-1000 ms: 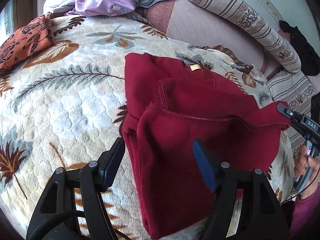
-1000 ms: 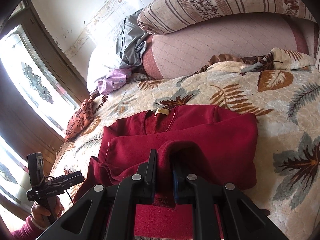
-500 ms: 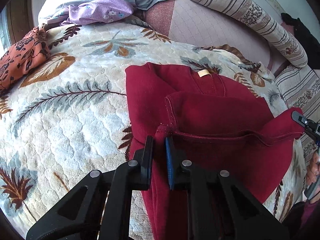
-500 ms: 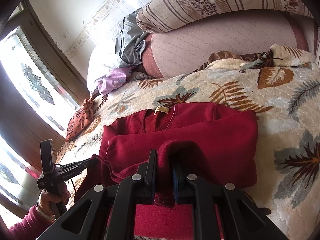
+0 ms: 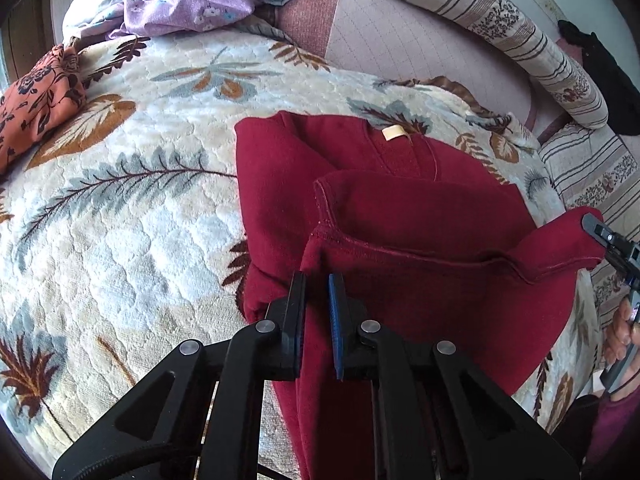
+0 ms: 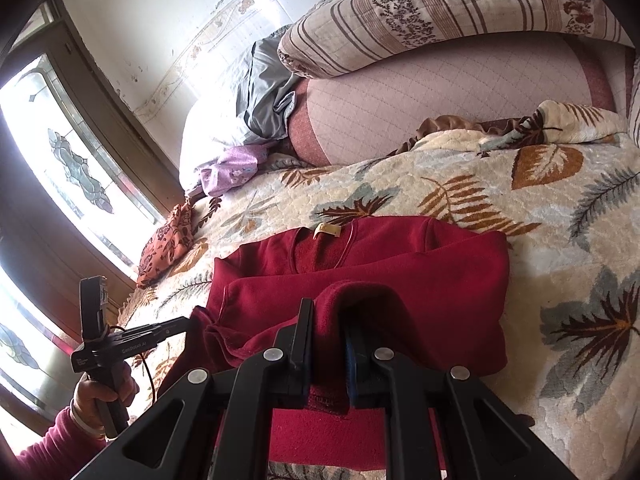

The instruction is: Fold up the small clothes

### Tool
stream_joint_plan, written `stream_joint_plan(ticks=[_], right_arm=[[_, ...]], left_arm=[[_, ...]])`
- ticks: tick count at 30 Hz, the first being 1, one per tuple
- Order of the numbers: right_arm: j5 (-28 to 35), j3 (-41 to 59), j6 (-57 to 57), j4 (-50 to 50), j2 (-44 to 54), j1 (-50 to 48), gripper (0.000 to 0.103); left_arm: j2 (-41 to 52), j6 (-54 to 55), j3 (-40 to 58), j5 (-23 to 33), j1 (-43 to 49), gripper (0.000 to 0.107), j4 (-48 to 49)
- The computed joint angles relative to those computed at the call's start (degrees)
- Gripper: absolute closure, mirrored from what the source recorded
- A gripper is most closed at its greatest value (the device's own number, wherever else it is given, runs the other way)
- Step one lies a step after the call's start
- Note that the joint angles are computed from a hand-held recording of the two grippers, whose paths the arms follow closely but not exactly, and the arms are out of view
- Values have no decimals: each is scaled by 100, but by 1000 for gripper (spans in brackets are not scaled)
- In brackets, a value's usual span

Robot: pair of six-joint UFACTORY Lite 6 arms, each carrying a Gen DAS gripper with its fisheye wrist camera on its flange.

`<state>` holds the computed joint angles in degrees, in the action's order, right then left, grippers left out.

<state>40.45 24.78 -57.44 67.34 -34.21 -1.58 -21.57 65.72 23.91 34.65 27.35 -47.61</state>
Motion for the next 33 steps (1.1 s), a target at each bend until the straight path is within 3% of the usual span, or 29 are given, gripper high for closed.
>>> stream_joint_plan(ticks=[3, 5, 6, 12, 13, 14, 17, 24, 33], right_arm=[[28, -40, -62, 49, 24, -54, 91], [50, -50, -108, 69, 65, -99, 91], [38, -43, -129, 94, 95, -100, 91], [44, -65, -170, 115, 85, -122, 91], [40, -69, -174, 117, 86, -124, 91], [44, -70, -163, 117, 85, -121, 91], [119, -57, -218, 119, 93, -211, 91], [114, 201, -338, 268, 268, -319, 91], [-668, 1257, -856, 1051, 1895, 99, 91]], left_arm=[[65, 48, -89, -147, -172, 89, -15], [122, 229, -86, -135, -206, 68, -232], [179, 262, -60, -170, -266, 64, -309], [737, 535, 121, -514, -657, 62, -737], [725, 555, 108, -541, -679, 67, -749], [710, 543, 108, -530, -676, 84, -730], [482, 275, 136, -419, -597, 99, -459], [250, -120, 846, -111, -319, 100, -360], [1594, -445, 1878, -1409, -1185, 100, -685]])
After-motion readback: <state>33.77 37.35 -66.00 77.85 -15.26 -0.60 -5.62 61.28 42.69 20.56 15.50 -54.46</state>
